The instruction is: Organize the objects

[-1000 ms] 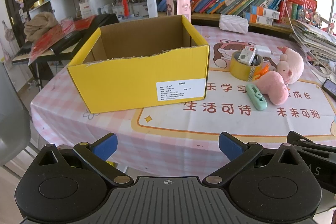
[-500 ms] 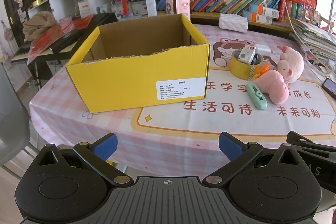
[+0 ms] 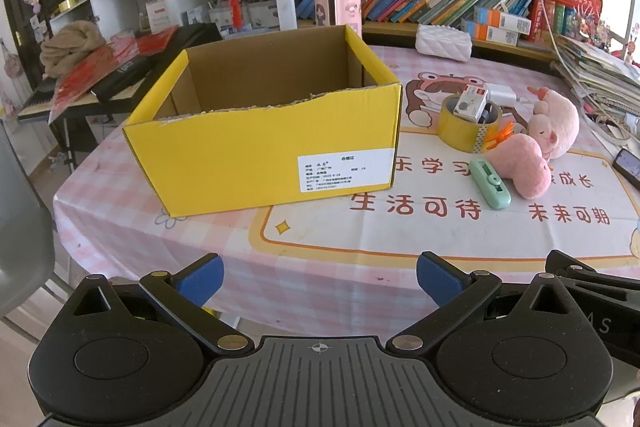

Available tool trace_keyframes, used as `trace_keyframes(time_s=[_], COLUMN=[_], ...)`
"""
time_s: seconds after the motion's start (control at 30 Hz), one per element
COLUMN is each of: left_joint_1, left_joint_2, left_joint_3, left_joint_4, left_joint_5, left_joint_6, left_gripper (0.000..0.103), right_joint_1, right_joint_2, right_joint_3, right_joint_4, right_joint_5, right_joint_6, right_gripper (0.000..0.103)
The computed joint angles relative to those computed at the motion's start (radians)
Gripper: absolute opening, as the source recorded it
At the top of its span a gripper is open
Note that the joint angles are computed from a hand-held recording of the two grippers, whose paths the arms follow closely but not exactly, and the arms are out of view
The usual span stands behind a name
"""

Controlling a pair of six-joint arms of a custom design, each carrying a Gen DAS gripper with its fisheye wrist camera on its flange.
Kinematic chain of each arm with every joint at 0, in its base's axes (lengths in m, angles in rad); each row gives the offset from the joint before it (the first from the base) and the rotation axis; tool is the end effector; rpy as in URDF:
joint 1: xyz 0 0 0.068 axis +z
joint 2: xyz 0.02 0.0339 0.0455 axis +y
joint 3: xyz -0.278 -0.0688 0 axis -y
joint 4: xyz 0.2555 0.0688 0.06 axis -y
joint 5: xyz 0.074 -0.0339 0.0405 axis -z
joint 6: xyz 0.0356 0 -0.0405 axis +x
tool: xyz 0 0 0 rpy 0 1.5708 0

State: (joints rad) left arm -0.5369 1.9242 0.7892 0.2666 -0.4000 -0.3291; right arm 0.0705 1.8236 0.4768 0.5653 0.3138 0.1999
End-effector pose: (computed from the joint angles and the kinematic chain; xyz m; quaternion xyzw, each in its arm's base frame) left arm 0.3057 -0.1658 0.0865 0.0275 0.9224 0.0279 0.3843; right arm 0.2814 0.0089 0.0709 0.1189 0.9060 -0.0917 0.3957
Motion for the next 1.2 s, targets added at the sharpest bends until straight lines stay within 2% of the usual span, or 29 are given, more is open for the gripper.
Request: trace_keyframes(time_s=[1.2], left_joint_1=[0.078], left_joint_2=[-0.024], left_joint_3=[-0.043], left_joint_4=[0.071], left_joint_5=[0.085], left_joint_6=[0.039], left_gripper=[0.103], right_joint_1=[0.06], right_joint_2=[-0.016], right_joint_3=[0.026], right_joint_4=[-0.042], right_joint_5=[0.047], right_joint_6=[0.024], right_gripper=[0.103])
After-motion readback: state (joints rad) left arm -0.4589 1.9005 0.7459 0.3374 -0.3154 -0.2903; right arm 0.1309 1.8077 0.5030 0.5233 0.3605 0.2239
